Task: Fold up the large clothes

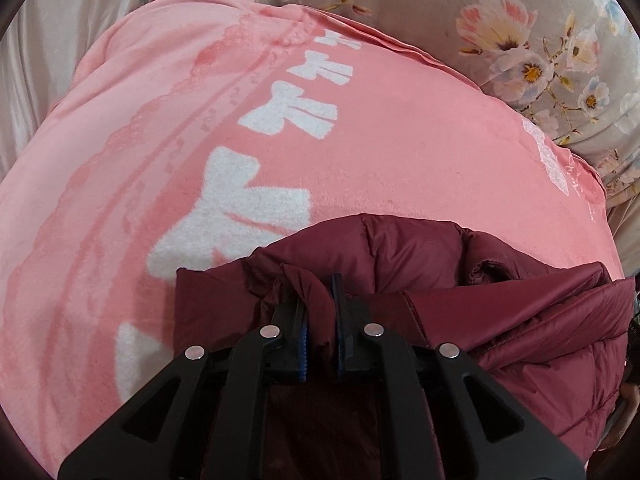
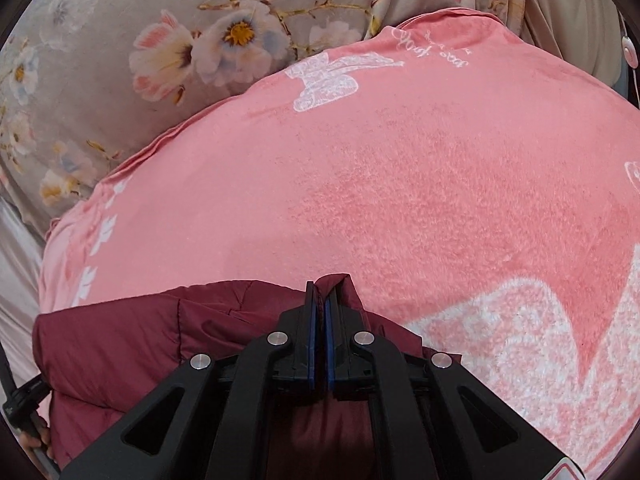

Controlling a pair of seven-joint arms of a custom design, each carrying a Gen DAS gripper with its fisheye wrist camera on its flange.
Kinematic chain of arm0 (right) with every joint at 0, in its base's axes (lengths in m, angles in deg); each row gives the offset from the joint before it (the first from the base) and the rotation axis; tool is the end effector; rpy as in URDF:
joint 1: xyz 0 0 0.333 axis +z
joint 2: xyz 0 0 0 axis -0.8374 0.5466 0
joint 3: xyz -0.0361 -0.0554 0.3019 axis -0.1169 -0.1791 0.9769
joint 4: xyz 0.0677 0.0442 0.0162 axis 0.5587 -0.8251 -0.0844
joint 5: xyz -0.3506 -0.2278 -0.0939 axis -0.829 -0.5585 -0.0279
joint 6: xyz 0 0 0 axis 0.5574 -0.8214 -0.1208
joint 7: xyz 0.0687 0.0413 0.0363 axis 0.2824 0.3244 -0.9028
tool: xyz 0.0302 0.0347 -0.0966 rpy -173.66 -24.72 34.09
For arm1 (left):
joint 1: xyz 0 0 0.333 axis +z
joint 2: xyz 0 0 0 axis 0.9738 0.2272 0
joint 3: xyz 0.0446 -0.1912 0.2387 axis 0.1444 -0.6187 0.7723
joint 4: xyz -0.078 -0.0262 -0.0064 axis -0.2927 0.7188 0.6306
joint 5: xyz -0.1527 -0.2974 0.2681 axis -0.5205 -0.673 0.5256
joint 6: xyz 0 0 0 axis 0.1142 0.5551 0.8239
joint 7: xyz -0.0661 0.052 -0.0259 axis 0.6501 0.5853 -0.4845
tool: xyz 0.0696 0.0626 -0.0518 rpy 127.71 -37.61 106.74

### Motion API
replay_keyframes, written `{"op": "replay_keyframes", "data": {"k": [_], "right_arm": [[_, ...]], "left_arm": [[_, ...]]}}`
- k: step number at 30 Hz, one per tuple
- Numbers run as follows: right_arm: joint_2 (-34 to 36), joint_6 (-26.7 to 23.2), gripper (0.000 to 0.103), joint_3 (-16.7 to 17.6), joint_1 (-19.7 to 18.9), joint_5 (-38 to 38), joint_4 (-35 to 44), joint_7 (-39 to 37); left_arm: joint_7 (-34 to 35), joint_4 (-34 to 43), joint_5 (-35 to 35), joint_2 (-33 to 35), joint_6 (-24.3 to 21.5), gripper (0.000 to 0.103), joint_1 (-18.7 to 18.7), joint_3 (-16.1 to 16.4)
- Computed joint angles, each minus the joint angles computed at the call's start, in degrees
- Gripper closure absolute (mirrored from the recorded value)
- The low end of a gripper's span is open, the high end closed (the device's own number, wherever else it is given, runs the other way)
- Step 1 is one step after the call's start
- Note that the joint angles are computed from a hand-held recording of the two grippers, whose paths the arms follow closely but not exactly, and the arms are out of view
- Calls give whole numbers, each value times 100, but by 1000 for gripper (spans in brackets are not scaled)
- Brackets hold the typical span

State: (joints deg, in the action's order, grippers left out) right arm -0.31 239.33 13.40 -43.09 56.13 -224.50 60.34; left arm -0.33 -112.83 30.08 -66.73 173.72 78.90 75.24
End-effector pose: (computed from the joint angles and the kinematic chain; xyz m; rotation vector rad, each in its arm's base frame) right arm 0.5017 -0.0246 0.3850 -1.4515 1.9084 -0.3654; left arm 0.4492 -0.0463 0.4229 -2.1582 1.5586 -0.7195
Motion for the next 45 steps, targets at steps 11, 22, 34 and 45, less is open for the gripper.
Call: {"op": "replay_keyframes", "data": {"k": [11,22,34,45], "right_arm": [[-2068,260,71,26,103,231,-951,-728],[-1683,-230,82,786,591,-1332,-926,166],[-722,-223,103,626,-364,-3107,-509,1714],[-351,-398,103,722,-975,-4284,-234,3032]], "left_arm": [[54,-667,-586,-1697,506,18,166,-3],[782,302,-130,-583,-7,35,-949,-354],[107,508,797,286,-2,37,-284,-518],[-221,559,904,299,-231,39,235,-143]]}}
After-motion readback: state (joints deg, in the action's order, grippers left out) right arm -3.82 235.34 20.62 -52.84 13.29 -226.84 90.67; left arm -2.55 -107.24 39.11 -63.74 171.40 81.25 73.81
